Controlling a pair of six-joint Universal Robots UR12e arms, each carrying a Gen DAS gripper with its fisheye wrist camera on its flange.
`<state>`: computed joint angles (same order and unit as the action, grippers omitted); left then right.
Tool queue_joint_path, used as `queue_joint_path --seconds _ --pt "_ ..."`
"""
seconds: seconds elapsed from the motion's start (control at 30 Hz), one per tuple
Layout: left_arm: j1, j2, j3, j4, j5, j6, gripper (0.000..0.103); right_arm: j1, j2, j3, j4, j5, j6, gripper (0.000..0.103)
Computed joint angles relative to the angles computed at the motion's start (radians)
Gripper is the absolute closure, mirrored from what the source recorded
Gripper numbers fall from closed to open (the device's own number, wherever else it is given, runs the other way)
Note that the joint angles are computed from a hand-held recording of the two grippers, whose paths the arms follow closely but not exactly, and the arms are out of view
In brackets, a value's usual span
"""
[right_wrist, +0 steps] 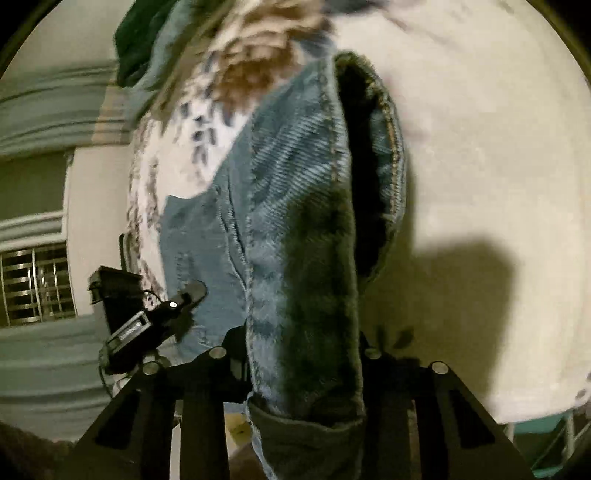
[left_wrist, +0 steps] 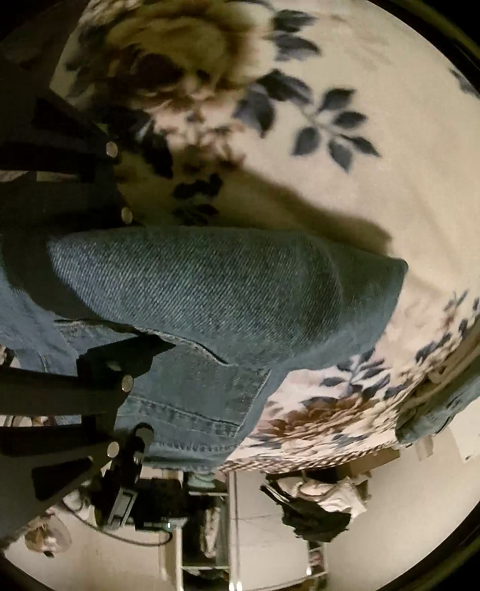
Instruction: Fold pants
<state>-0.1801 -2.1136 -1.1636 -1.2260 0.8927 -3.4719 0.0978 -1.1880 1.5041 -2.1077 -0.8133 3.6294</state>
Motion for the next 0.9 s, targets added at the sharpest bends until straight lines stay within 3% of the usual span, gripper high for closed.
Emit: queue_joint_path --seconds 0.03,0.1,0.13,0.23,0.3,0.37,0.4,0.47,0.57,0.67,0.9 --pt "0.0 -0.002 0.0 -0.003 -0.007 -0.004 0.065 -0.001 0.008 -0.013 0.045 -0.005 -0.02 0.066" --pt "0.001 -0.012 0.014 -0.025 -0.017 -0.001 0.059 -0.007 0.018 -0.015 0.083 -0.003 -0.021 0.053" --pt "0.002 -0.019 0.024 -0.043 -0.026 0.002 0.056 -0.012 0.016 -0.007 0.086 0.004 -0.017 0.046" --pt "0.007 -0.038 0.038 -0.073 -0.061 0.014 0.045 -0.023 0.018 0.022 0.025 0.057 0.029 0.036" --pt "0.008 -0.045 0.039 -0.064 -0.085 0.015 0.044 -0.02 0.023 0.029 -0.023 0.068 0.071 0.028" --pt "0.003 -0.041 0.042 -0.052 -0.061 0.049 0.051 -0.004 0.021 0.021 -0.038 0.026 0.087 0.026" --pt "-0.001 -0.038 0.045 -0.043 -0.041 0.067 0.055 0.007 0.022 0.012 -0.046 -0.008 0.091 0.027" --pt "-0.009 -0.031 0.051 -0.04 -0.008 0.085 0.066 0.017 0.02 0.003 -0.052 -0.049 0.107 0.047" --pt "-0.019 -0.022 0.062 -0.034 0.029 0.099 0.074 0.016 0.007 0.021 -0.098 -0.037 0.155 0.062" --pt "-0.034 -0.02 0.094 -0.048 0.085 0.108 0.076 0.026 -0.002 0.011 -0.089 -0.052 0.159 0.069" --pt "-0.052 -0.025 0.203 -0.109 0.18 0.124 0.076 0.022 -0.031 -0.022 -0.089 -0.04 0.174 0.071"
